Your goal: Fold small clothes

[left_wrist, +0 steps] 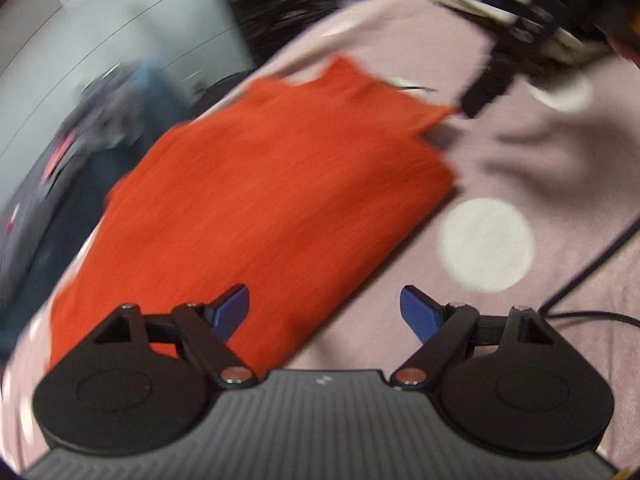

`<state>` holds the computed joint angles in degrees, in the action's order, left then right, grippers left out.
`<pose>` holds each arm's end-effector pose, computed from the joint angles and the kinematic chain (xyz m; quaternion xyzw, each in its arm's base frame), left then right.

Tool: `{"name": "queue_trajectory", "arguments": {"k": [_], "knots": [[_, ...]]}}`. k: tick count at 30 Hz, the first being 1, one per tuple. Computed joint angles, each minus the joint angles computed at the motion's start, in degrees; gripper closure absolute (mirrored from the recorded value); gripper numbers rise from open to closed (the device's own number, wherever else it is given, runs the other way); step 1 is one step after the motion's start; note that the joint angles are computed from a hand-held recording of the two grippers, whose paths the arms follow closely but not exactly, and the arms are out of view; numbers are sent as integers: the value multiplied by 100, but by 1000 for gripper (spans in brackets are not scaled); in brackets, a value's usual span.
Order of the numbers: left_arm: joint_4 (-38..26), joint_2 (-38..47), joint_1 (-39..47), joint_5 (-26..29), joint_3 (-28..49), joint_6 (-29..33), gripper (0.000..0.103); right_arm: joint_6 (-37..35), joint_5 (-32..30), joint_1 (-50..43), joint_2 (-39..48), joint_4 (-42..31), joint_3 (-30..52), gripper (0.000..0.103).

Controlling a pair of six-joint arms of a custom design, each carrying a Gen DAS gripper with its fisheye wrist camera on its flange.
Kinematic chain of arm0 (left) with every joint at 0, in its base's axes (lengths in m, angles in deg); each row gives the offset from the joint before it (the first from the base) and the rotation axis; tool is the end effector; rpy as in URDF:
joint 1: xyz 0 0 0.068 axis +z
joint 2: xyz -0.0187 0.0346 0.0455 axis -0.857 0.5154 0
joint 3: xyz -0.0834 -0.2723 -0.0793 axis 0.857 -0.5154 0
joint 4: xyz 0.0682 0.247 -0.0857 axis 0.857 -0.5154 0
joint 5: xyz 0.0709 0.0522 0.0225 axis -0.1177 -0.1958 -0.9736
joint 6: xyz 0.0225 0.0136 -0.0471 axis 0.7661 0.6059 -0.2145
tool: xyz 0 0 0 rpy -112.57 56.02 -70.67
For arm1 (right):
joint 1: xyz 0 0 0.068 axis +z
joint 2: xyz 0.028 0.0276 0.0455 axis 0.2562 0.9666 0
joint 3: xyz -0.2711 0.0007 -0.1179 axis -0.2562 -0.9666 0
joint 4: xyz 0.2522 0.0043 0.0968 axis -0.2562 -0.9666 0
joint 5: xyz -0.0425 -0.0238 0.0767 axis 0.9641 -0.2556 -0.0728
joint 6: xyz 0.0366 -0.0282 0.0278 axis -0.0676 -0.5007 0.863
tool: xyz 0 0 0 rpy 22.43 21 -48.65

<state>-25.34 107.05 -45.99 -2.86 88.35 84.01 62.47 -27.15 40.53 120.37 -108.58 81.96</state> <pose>0.2848 0.0548 0.1498 0.3926 0.8645 0.0411 0.3111 0.3198 0.1517 0.2285 0.0055 0.9682 0.0853 0.2351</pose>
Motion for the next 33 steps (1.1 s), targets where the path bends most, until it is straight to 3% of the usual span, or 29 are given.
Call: {"name": "queue_trajectory", "arguments": {"k": [9,12,15,17,20,24,26,27,33], "knots": [[1356,627,-1427,-756,-348,615,19,-42,-187,-205,-388,-1,-470,47],[1065,884,-1577,-750,46,408,19,-219,-356,-348,-464,70,-558,43],[660,1135,-1659,-736,480,166,23,-496,-701,-518,-341,210,-467,31],[510,1196,-1696,-691,632,75,42,-748,-897,-606,-99,347,-264,26],[355,1292,-1756,-736,816,56,62,-1096,-811,-630,581,307,413,26],[-19,1474,-1663,-616,1176,-360,67,-1116,-908,-796,1498,191,1384,25],[-205,1531,-1550,-508,1325,-453,70,-1012,-1077,-914,1929,-9,1890,8],[-225,1551,-1536,-499,1357,-439,71,-934,-1145,-963,2078,-15,2039,5],[-247,1645,-1428,-381,1429,-558,71,-518,-1775,-1147,2643,-223,2530,0]]}}
